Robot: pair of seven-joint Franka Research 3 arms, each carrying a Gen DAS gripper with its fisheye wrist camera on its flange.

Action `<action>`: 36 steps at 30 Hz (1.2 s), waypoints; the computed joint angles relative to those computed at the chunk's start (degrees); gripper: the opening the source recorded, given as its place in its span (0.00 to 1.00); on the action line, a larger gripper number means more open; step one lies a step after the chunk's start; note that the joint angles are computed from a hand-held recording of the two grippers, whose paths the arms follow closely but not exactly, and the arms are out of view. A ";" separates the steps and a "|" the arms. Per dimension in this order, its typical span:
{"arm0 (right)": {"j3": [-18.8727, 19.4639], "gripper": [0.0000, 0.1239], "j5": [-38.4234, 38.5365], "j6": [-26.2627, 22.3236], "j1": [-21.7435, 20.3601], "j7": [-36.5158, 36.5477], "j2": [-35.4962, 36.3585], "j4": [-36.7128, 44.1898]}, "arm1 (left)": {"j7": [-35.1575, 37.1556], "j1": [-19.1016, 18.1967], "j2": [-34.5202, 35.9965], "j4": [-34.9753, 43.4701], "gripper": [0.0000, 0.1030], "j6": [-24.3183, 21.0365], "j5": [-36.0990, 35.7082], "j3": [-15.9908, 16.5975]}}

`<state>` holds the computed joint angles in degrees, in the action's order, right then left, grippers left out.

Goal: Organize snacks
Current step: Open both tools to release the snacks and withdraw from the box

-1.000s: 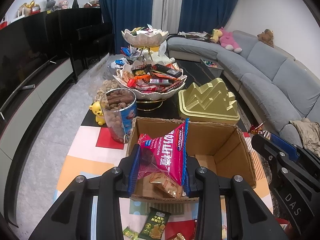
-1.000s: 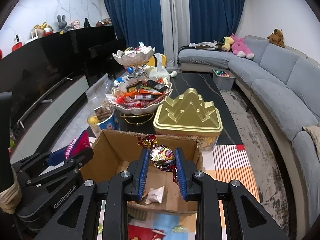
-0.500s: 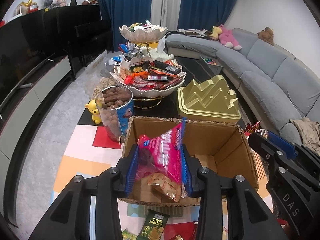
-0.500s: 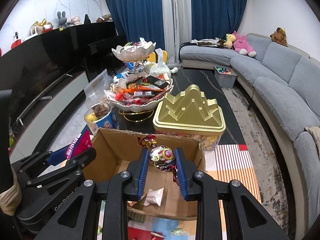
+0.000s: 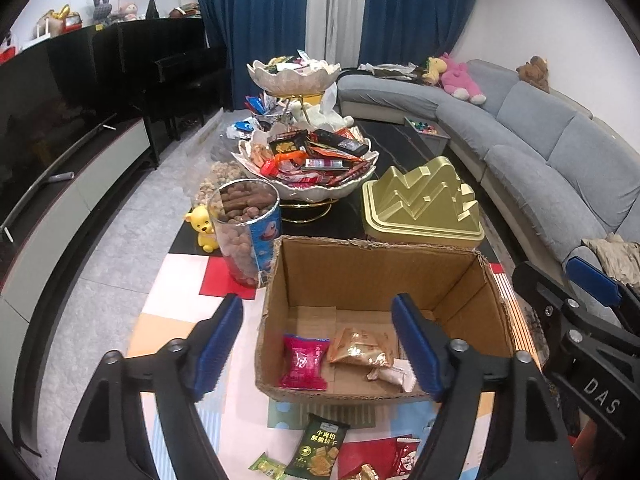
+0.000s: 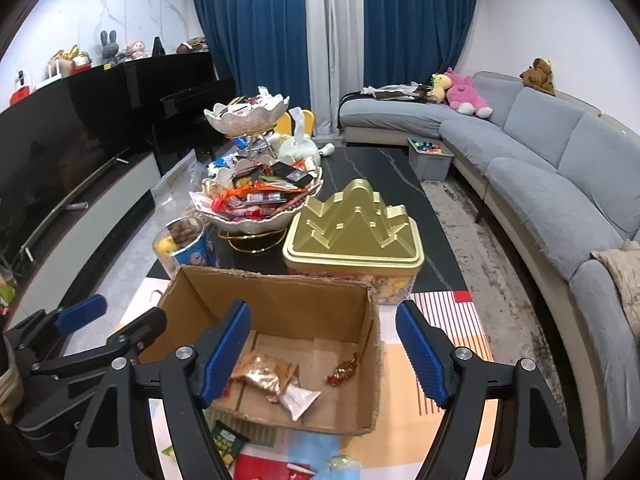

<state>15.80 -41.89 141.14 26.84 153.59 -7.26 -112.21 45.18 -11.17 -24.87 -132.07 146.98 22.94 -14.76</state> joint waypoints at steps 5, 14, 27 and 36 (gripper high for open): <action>0.41 0.61 -0.35 -0.19 0.01 0.34 -0.99 -0.59 | -0.22 -0.07 -1.72 -0.72 0.78 -0.68 0.11 -0.15; 1.38 0.61 -0.43 -0.60 -0.84 1.04 -3.07 -1.61 | 0.04 -0.64 -3.60 -1.38 0.78 -0.96 -0.47 -0.18; 3.34 0.61 0.93 -1.05 -2.45 1.69 -6.74 -4.95 | 0.67 -1.52 -6.61 -3.18 0.78 -2.08 -1.12 -0.41; 4.62 0.61 3.06 -1.17 -3.10 1.49 -8.63 -7.56 | 1.63 -2.50 -9.09 -6.23 0.78 -2.07 -1.58 -0.41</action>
